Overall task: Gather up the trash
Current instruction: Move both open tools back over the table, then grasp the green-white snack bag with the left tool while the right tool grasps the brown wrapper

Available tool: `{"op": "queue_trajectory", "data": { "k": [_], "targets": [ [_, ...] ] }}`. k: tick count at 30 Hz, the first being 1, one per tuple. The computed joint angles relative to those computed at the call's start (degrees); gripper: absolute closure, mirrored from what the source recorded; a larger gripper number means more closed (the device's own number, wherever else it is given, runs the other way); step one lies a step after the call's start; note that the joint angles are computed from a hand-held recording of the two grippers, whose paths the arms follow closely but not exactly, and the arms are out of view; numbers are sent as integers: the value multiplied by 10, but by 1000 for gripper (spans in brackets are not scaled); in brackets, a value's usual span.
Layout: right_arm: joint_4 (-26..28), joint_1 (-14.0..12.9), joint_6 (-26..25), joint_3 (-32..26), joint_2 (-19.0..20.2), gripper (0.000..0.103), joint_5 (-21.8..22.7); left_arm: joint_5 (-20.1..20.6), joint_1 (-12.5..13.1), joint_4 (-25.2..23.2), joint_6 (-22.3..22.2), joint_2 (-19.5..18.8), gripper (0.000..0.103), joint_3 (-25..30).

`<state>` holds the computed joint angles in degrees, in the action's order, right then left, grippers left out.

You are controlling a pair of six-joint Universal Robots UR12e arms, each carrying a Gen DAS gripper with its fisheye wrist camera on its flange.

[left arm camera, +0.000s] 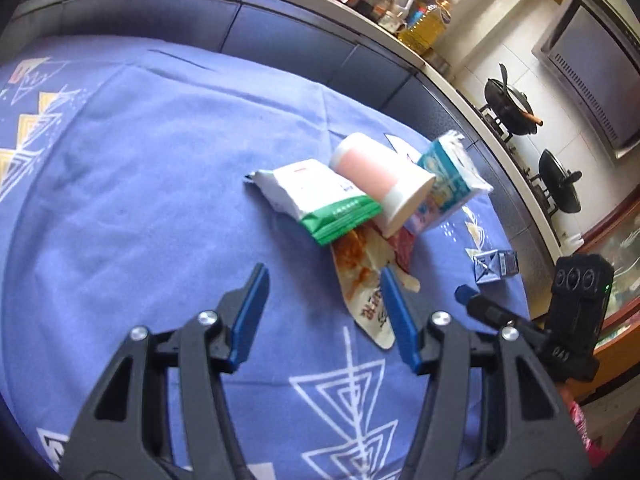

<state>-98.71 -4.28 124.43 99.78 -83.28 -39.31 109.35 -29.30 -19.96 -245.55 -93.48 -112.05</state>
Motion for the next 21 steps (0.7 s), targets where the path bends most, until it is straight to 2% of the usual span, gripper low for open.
{"op": "queue_trajectory", "data": {
  "k": [4, 6, 8, 9, 13, 17, 21],
  "targets": [
    [-23, 22, 62, -12, 22, 68, -31, -76, 40, 81, -35, -1, 48, -29],
    [11, 30, 53, -25, 32, 89, -39, -106, 56, 136, -60, -4, 48, -45],
    [35, 31, 36, -29, 33, 97, -41, -122, 67, 166, -75, -8, 47, -52],
    [31, 31, 31, -26, 30, 98, -41, -129, 72, 173, -83, -9, 43, -54],
    [38, 10, 3, -13, 11, 101, -29, -142, 81, 199, -109, -17, 42, -58],
    [4, -18, -19, 13, -15, 101, -43, -150, 83, 196, -109, -29, 43, -46],
    [-32, -51, -5, 35, -34, 101, -35, -141, 81, 177, -105, -36, 44, -31]
  ]
}}
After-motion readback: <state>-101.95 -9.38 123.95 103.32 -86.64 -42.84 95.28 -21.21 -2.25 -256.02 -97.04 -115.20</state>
